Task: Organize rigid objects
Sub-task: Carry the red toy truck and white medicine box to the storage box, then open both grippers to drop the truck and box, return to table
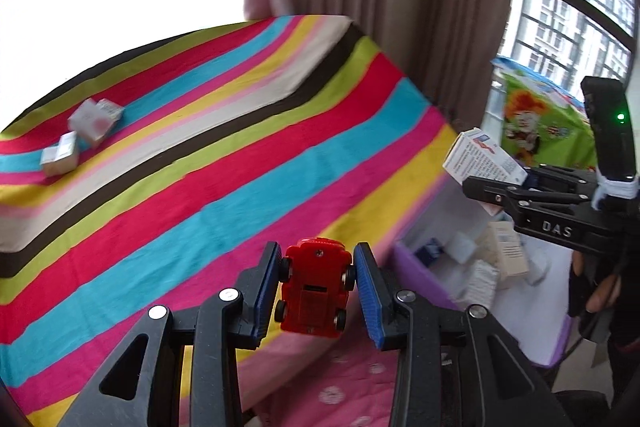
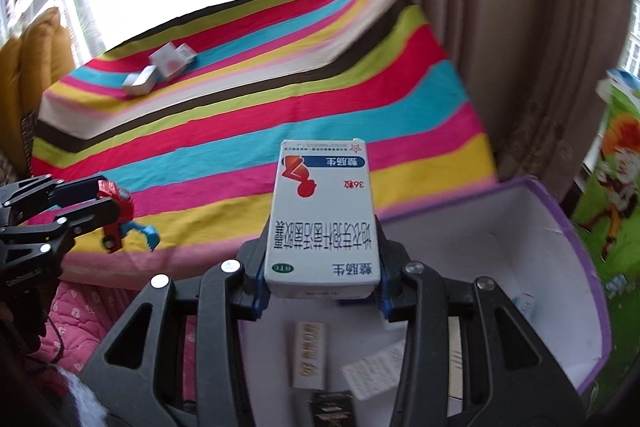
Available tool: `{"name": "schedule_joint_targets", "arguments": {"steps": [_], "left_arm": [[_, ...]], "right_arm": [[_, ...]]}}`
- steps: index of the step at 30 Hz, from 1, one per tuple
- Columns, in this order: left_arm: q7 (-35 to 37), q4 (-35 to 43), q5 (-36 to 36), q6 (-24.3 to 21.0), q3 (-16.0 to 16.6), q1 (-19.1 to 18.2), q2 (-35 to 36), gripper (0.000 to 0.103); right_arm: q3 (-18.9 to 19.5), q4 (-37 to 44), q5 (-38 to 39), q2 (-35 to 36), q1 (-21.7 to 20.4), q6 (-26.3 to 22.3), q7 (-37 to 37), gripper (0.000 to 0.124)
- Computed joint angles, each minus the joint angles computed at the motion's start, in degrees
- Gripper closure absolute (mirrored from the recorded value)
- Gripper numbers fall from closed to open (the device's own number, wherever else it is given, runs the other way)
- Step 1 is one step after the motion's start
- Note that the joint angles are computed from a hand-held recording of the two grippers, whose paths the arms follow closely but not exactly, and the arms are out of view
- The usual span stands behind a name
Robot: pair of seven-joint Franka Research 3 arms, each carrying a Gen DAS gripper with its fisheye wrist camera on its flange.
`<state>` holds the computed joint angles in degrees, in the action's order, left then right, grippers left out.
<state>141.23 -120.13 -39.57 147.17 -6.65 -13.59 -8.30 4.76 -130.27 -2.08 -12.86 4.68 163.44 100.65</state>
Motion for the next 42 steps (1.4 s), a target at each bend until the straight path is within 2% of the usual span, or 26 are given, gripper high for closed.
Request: {"name": "schedule_joint_targets", "arguments": {"steps": [10, 14, 17, 24, 25, 27, 28, 29, 30, 31, 34, 36, 39, 42], "left_arm": [[2.15, 2.18, 1.5, -6.29, -2.69, -2.9, 0.9, 0.064], [5.96, 2.18, 0.38, -7.96, -3.66, -4.95, 0.12, 0.064], [6.16, 2.95, 0.26, -9.85, -4.39, -5.98, 0.69, 0.064], [10.64, 2.34, -2.58, -11.4, -5.15, -7.7, 0.97, 0.064], [11.78, 2.6, -3.62, -12.88, -4.83, -7.71, 1.1, 0.064], [12.92, 3.71, -5.41, -16.71, -4.39, -7.35, 1.64, 0.059], [13.22, 3.77, -6.05, -17.32, -4.41, -7.09, 1.66, 0.048], [13.76, 3.16, -7.12, -16.43, -4.4, -6.8, 1.17, 0.035], [14.38, 2.46, -8.5, -14.84, -4.38, -6.64, 0.62, 0.031], [15.37, 1.69, -10.13, -13.1, -4.15, -6.49, 0.02, 0.026], [17.93, 0.03, -14.17, -7.28, -2.68, -5.53, -1.02, 0.019], [17.62, -0.84, -13.7, -0.67, -1.89, -3.96, -0.66, 0.019], [12.21, -0.99, -9.09, 8.12, -1.19, -1.34, 1.34, 0.019], [0.1, 0.02, 1.39, 16.35, -0.22, 3.14, 5.17, 0.019]], "right_arm": [[-0.79, -7.14, -0.83, -6.15, -5.25, -2.16, 3.2, 0.079], [0.14, -8.03, -3.13, -7.11, -7.66, -5.02, 4.59, 0.079], [0.46, -8.98, -5.17, -7.99, -9.18, -6.54, 6.14, 0.079], [0.47, -8.22, -9.36, -7.88, -10.97, -10.06, 8.12, 0.079], [0.77, -8.04, -9.92, -7.84, -10.97, -10.63, 8.78, 0.079], [0.74, -6.67, -10.49, -7.09, -10.51, -12.92, 8.94, 0.077], [0.88, -5.71, -11.19, -6.47, -10.45, -14.46, 9.32, 0.073], [1.31, -4.76, -12.6, -5.9, -10.62, -15.89, 10.41, 0.06], [1.62, -4.04, -14.16, -5.44, -10.72, -16.69, 11.69, 0.052], [1.67, -3.35, -15.22, -4.98, -10.48, -16.98, 12.68, 0.052], [1.24, -0.59, -15.13, -3.1, -7.9, -17.51, 12.9, 0.052], [1.32, 2.13, -16.03, -1.17, -6.06, -17.5, 11.73, 0.051], [1.82, 8.7, -17.31, 4.54, -2.21, -15.99, 8.71, 0.047], [1.53, 17.34, -13.58, 12.47, 2.73, -14.76, 2.48, 0.045]]}}
